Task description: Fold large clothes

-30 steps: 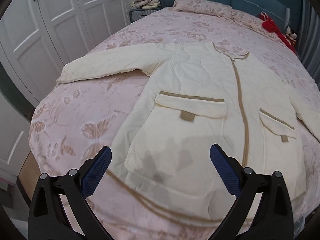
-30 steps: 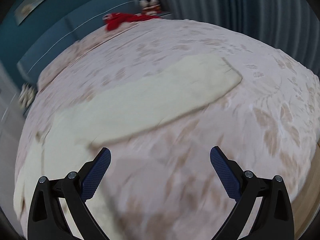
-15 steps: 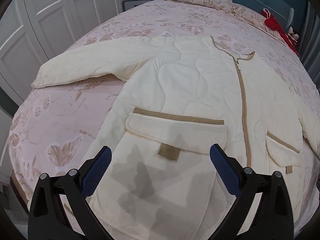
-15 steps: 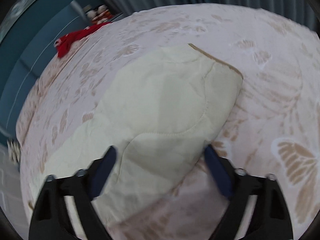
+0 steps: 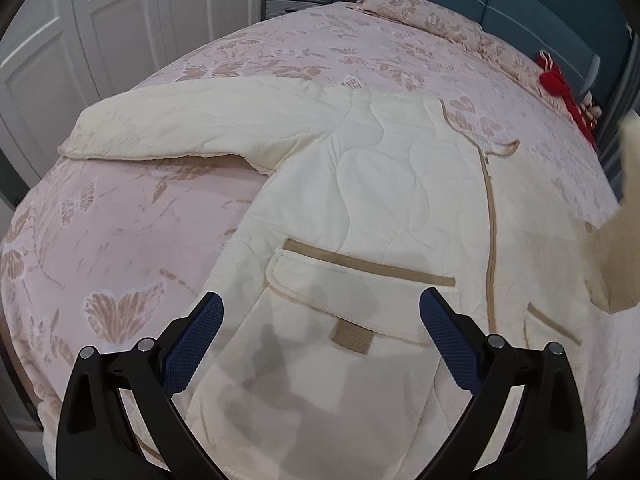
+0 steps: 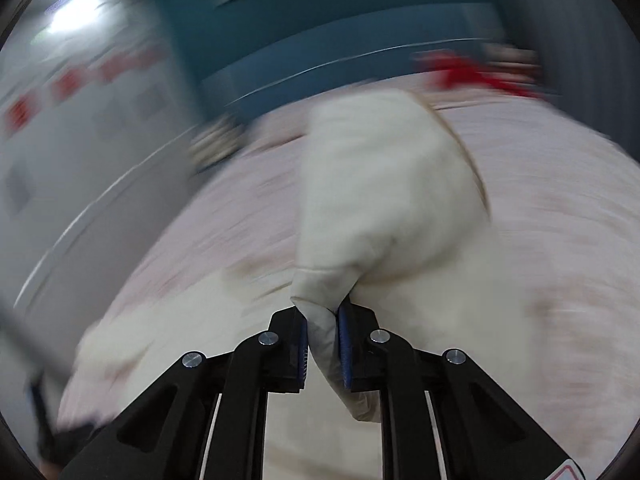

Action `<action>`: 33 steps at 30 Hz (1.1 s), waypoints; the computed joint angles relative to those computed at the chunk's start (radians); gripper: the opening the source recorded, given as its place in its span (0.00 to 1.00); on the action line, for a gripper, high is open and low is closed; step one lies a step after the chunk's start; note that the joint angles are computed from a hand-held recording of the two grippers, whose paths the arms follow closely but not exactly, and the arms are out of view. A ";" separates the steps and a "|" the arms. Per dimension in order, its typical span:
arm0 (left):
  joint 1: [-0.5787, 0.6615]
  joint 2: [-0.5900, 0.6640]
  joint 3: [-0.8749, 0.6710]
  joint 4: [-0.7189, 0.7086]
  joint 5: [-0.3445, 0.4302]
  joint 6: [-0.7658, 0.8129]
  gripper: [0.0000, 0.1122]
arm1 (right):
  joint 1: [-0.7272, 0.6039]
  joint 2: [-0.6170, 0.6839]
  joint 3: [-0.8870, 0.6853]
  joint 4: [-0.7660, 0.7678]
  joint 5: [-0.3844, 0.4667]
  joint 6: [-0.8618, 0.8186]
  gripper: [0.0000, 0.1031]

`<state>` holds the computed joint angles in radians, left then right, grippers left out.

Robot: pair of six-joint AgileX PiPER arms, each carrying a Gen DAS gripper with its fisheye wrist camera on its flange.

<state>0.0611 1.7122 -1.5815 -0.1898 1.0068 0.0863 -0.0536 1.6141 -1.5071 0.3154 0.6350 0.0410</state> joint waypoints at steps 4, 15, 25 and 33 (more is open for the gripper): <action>0.091 0.003 -0.020 -0.157 0.043 0.087 0.86 | 0.272 0.181 -0.073 -0.010 0.025 -0.035 0.33; 0.121 0.252 -0.156 -0.420 0.174 0.078 0.86 | 0.271 -0.116 0.412 -0.312 -0.144 0.493 0.66; 0.028 0.303 -0.275 -0.236 0.140 -0.118 0.13 | -0.167 0.067 0.359 0.076 -0.164 0.305 0.21; 0.066 0.218 -0.196 -0.225 0.125 -0.165 0.11 | -0.078 0.032 0.280 -0.126 -0.185 0.401 0.11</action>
<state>0.1271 1.9304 -1.7778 -0.4146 1.1323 -0.0788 -0.1316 1.6460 -1.2267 0.1895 0.4499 0.4421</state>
